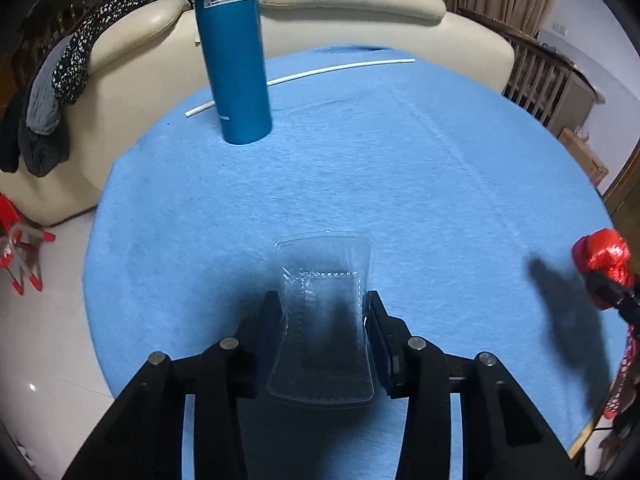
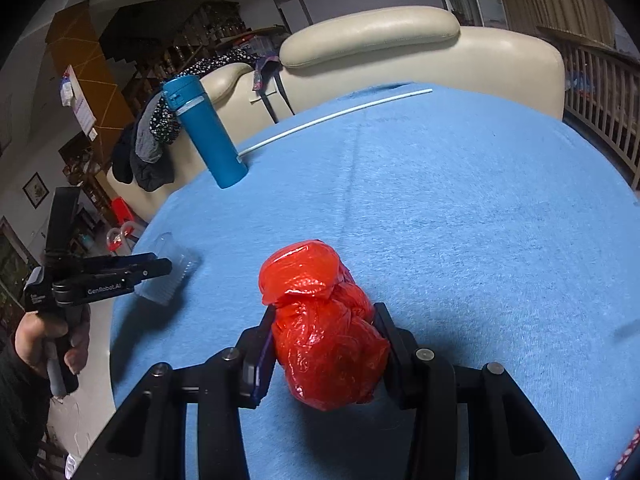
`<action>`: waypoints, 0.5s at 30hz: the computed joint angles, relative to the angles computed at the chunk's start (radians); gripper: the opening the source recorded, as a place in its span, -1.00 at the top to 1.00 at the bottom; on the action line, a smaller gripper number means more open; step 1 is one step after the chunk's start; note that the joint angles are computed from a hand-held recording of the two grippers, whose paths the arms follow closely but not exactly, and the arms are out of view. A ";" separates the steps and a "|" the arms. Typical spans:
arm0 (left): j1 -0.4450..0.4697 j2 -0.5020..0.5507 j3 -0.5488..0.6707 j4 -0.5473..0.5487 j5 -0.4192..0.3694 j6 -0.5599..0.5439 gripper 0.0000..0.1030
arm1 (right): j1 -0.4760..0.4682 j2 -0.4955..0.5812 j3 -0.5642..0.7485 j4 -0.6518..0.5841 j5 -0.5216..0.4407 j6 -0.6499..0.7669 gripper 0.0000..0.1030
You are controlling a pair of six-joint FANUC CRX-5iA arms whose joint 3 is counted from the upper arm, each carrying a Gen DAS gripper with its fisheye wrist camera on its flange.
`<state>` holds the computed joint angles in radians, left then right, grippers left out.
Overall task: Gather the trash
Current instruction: 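Grasp the clear plastic tray with the left gripper and lift it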
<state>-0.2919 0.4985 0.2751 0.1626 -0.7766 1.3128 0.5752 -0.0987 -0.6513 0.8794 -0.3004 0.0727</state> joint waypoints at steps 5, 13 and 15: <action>-0.015 -0.042 -0.065 0.056 0.045 -0.012 0.17 | 0.024 -0.042 -0.037 0.053 -0.019 -0.063 0.09; -0.028 -0.124 -0.184 0.192 0.141 -0.069 0.17 | 0.054 -0.124 -0.116 0.179 -0.060 -0.225 0.09; -0.043 -0.137 -0.191 0.171 0.147 -0.042 0.17 | 0.061 -0.142 -0.133 0.202 -0.069 -0.260 0.09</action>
